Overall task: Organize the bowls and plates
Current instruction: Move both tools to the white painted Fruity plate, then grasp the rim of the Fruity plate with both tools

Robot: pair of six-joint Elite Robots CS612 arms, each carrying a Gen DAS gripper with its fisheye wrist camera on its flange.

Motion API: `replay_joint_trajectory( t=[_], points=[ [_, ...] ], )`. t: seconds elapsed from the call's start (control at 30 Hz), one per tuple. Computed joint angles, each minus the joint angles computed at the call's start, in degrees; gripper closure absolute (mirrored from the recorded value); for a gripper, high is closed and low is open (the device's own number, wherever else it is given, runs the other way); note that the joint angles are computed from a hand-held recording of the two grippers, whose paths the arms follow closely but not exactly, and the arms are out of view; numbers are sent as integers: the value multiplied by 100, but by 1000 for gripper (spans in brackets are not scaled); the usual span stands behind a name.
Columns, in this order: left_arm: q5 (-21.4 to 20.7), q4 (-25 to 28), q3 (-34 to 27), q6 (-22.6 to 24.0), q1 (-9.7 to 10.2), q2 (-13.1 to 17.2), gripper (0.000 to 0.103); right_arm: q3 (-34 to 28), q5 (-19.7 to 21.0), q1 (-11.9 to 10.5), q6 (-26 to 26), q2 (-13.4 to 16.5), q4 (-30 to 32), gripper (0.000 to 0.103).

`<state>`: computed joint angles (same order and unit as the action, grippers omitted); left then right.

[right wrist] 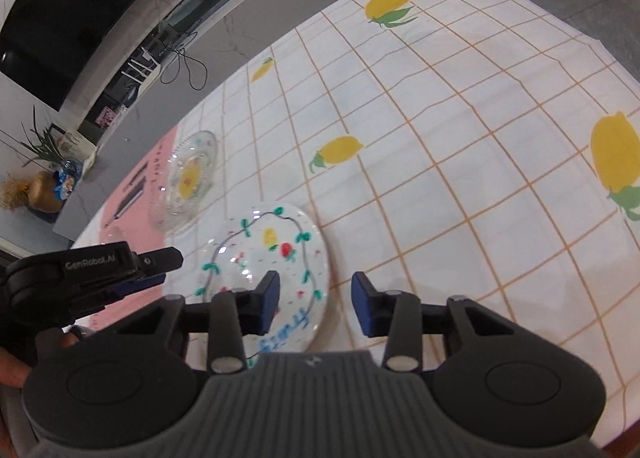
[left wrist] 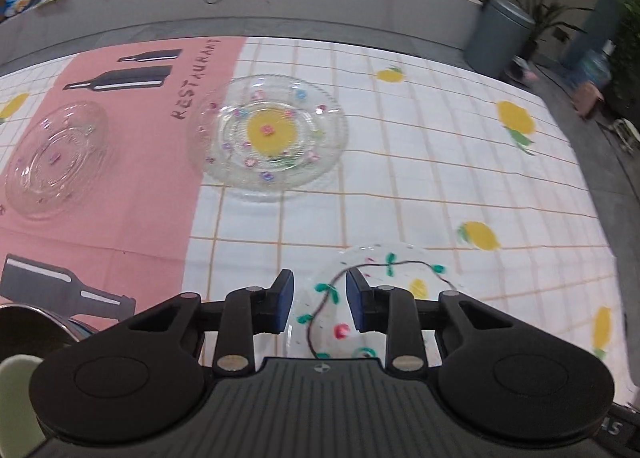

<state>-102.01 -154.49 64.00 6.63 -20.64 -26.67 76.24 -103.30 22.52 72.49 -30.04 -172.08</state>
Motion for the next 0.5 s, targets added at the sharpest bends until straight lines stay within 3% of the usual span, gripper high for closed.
replay_joint_trajectory(
  t=[0.2, 0.33, 0.5],
  points=[
    [148, -46, -25, -183, -16, 91, 69, 58, 168, -54, 74, 102, -362, 68],
    [161, 67, -50, -264, -15, 129, 69, 51, 253, -74, 128, 145, -436, 78],
    [-92, 125, -82, -487, 36, 161, 73, 36, 452, -87, 373, 233, -673, 80]
  ],
)
